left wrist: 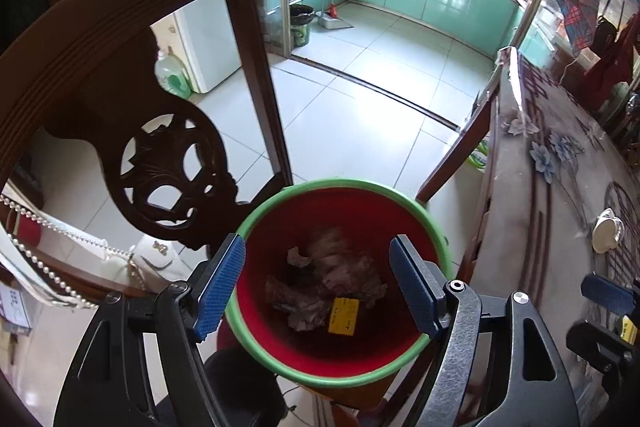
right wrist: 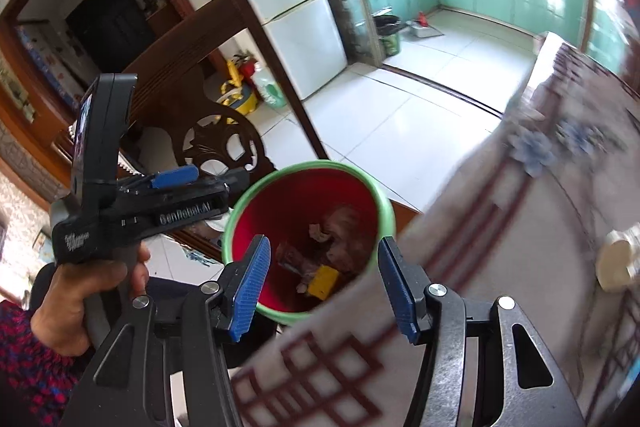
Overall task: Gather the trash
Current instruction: 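Grasp the yellow medicine box with the left tool while the right tool grasps the orange snack wrapper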
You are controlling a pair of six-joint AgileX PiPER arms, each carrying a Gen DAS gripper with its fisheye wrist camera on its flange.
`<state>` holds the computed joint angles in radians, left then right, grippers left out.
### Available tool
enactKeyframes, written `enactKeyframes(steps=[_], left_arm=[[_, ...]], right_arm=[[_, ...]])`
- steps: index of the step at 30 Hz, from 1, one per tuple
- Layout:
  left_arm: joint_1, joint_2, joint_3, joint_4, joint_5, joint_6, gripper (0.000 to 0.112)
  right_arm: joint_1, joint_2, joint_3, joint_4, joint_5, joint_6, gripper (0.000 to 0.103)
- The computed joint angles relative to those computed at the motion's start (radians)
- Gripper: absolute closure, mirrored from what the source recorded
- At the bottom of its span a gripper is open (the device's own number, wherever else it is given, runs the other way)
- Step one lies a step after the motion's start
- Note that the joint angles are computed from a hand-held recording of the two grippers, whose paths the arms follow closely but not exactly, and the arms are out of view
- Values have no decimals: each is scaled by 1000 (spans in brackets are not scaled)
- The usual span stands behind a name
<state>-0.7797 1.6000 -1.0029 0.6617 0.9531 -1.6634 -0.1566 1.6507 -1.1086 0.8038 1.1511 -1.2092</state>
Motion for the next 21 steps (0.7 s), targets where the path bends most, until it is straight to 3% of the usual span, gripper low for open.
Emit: enactKeyframes(steps=[6, 10, 16, 21], left_arm=[[-50, 46, -64, 39, -18, -20, 36], [-108, 99, -125, 97, -2, -23, 35], [-182, 226, -303, 73, 17, 132, 32], [-238, 367, -568, -38, -32, 228, 32]], right_arm=[[-295, -44, 36, -62, 37, -86, 48], [-535, -13, -12, -106, 5, -103, 48], [-822, 155, -208, -188, -94, 9, 48], [-904, 329, -378, -327, -66, 170, 48]])
